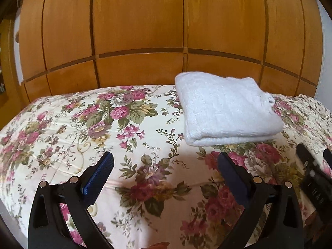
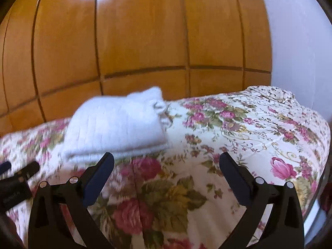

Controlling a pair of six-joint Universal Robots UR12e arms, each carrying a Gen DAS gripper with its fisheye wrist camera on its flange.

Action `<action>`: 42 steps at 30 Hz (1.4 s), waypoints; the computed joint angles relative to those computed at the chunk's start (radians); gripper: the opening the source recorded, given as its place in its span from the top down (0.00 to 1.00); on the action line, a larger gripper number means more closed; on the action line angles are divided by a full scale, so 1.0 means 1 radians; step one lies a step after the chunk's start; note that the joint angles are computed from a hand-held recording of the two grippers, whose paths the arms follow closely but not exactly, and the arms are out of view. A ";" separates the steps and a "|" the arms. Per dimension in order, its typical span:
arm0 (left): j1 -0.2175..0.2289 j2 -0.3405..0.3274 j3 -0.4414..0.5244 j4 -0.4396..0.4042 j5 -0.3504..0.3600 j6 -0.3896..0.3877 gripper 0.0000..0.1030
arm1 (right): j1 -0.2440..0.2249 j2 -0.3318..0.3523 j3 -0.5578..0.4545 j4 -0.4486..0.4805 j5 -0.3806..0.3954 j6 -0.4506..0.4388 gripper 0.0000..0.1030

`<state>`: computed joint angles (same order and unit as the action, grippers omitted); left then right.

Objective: Fold small clothes

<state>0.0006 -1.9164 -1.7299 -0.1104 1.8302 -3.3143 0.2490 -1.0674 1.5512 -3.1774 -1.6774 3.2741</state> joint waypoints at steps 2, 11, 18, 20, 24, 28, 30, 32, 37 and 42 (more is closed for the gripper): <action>0.001 0.011 -0.006 -0.005 -0.005 -0.010 0.04 | 0.002 -0.010 0.010 0.008 0.003 -0.023 0.02; 0.004 0.052 -0.036 0.010 0.004 -0.006 0.04 | 0.002 -0.041 0.022 -0.006 0.021 -0.018 0.02; 0.007 0.070 -0.050 0.020 0.006 -0.017 0.04 | 0.006 -0.055 0.029 -0.026 0.030 -0.033 0.02; 0.006 0.073 -0.051 0.015 0.006 -0.017 0.04 | 0.006 -0.056 0.029 -0.027 0.035 -0.039 0.02; 0.006 0.076 -0.054 0.021 0.012 -0.018 0.04 | 0.008 -0.058 0.029 -0.028 0.029 -0.042 0.02; 0.007 0.080 -0.055 0.020 0.010 -0.023 0.04 | 0.008 -0.061 0.031 -0.024 0.036 -0.040 0.02; 0.008 0.081 -0.056 0.018 0.007 -0.024 0.04 | 0.007 -0.062 0.032 -0.024 0.039 -0.042 0.02; 0.006 0.081 -0.057 0.017 0.009 -0.026 0.04 | 0.007 -0.062 0.033 -0.026 0.043 -0.042 0.02; 0.006 0.083 -0.058 0.014 0.005 -0.025 0.04 | 0.007 -0.061 0.033 -0.024 0.047 -0.044 0.02; 0.005 0.082 -0.059 0.017 0.008 -0.021 0.04 | 0.005 -0.060 0.032 -0.018 0.048 -0.037 0.02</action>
